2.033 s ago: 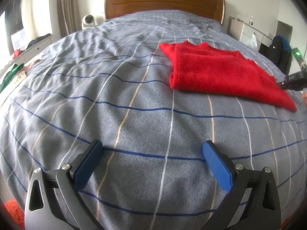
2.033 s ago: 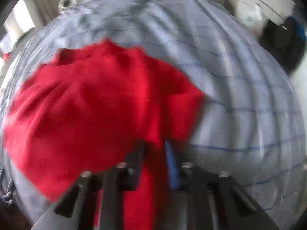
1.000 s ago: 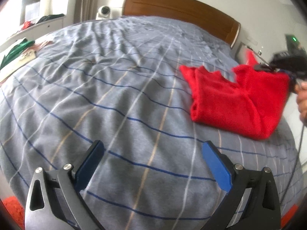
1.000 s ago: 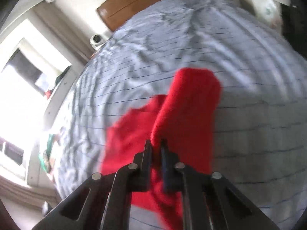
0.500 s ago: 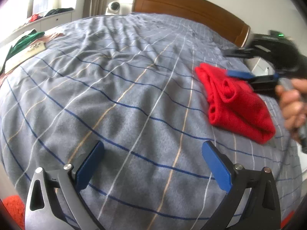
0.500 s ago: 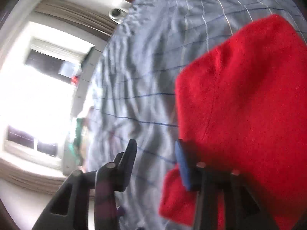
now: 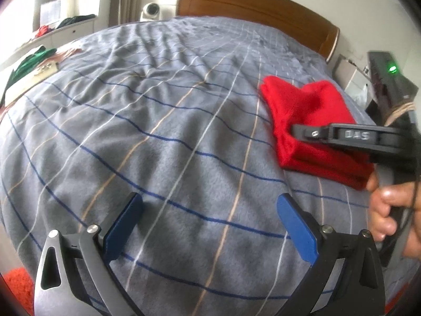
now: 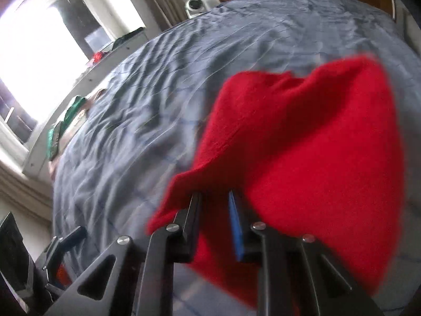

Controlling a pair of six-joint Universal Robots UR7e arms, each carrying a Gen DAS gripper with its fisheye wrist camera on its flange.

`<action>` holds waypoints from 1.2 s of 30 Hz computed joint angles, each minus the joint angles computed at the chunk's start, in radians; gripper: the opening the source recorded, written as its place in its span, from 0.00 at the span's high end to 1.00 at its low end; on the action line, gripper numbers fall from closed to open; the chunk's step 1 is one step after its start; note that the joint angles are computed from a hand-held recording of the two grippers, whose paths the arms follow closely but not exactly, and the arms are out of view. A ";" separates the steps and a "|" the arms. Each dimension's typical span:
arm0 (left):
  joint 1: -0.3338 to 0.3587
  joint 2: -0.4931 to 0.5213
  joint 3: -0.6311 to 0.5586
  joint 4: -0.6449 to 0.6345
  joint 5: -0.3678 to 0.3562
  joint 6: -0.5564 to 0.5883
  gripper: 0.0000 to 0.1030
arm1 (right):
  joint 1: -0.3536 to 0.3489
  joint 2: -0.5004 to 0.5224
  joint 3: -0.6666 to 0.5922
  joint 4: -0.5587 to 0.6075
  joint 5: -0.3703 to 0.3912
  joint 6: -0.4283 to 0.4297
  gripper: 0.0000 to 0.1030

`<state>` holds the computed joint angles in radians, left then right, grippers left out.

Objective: Fold small clothes

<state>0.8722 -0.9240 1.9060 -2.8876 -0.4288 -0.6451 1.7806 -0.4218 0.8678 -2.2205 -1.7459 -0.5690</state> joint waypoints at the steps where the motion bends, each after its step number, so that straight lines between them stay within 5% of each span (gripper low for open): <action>1: 0.000 -0.003 0.002 -0.004 0.000 0.000 0.01 | 0.007 -0.012 0.017 -0.013 -0.007 -0.035 0.78; 7: 0.002 0.001 -0.004 -0.024 -0.013 0.017 0.01 | -0.016 -0.153 0.109 -0.111 0.077 -0.020 0.78; 10: 0.003 0.012 -0.015 -0.023 -0.014 0.035 0.01 | -0.045 -0.199 0.139 -0.122 0.053 0.021 0.78; 14: -0.003 0.013 -0.013 0.016 -0.001 0.019 0.01 | -0.092 -0.206 0.212 -0.095 -0.083 0.082 0.77; 18: -0.025 -0.014 0.017 0.017 -0.008 0.009 0.01 | -0.105 -0.282 0.365 -0.269 -0.041 0.056 0.76; 20: -0.030 -0.010 0.000 -0.112 -0.051 0.100 0.01 | -0.107 -0.316 0.408 -0.303 -0.028 0.058 0.65; 23: 0.007 0.000 -0.106 -0.210 -0.235 0.201 0.01 | -0.120 -0.334 0.409 -0.314 0.008 0.040 0.29; 27: 0.098 0.086 -0.386 0.072 -0.445 0.229 0.01 | -0.132 -0.283 0.279 -0.251 0.070 0.125 0.27; 31: 0.139 0.207 -0.592 0.337 -0.318 0.205 0.01 | -0.149 -0.149 0.023 -0.077 0.150 0.253 0.23; 36: 0.162 0.257 -0.682 0.503 -0.337 0.149 0.01 | -0.158 0.059 -0.320 0.160 0.188 0.384 0.23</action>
<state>1.0345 -0.6666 1.2244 -2.3844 -0.7659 -0.4956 1.6228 -0.3626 0.5479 -2.0602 -1.5584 -0.1847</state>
